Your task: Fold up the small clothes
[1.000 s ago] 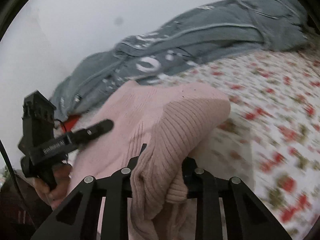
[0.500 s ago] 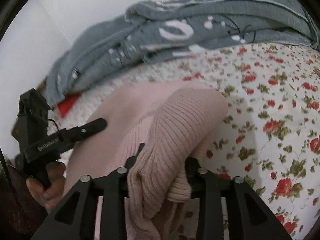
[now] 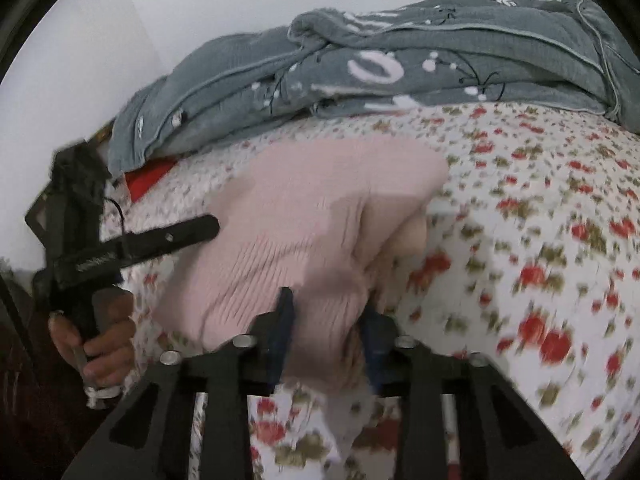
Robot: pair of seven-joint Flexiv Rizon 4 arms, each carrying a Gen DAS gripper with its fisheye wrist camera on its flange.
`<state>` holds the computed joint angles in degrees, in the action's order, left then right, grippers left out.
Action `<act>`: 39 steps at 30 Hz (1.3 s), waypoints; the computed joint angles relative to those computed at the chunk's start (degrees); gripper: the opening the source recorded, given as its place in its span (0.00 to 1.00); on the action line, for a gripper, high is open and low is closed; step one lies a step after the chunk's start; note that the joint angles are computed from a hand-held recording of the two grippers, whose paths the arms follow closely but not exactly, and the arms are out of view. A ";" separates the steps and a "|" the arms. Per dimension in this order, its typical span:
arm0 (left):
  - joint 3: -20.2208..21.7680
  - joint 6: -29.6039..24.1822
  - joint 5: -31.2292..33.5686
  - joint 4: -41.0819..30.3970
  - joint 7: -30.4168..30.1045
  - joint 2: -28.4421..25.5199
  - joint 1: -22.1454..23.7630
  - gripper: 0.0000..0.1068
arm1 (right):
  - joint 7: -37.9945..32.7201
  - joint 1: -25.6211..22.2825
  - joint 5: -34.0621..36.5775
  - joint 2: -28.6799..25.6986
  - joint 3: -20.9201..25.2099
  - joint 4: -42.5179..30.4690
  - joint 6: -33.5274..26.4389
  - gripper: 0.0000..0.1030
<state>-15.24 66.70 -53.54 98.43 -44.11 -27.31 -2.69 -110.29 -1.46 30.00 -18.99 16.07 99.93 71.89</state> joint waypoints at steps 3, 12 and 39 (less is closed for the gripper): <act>0.86 0.11 1.41 3.13 -0.43 1.87 -0.61 0.67 | -1.15 -1.35 2.25 0.89 1.75 1.37 1.84 0.07; 1.83 0.65 -1.81 5.80 1.14 4.84 -1.24 0.67 | 0.83 0.56 1.15 1.73 -1.66 0.59 -4.18 0.07; 1.38 -1.35 8.68 -8.82 -4.67 -2.62 -0.18 0.66 | 8.40 2.85 -13.29 -5.01 -3.19 -4.50 8.77 0.17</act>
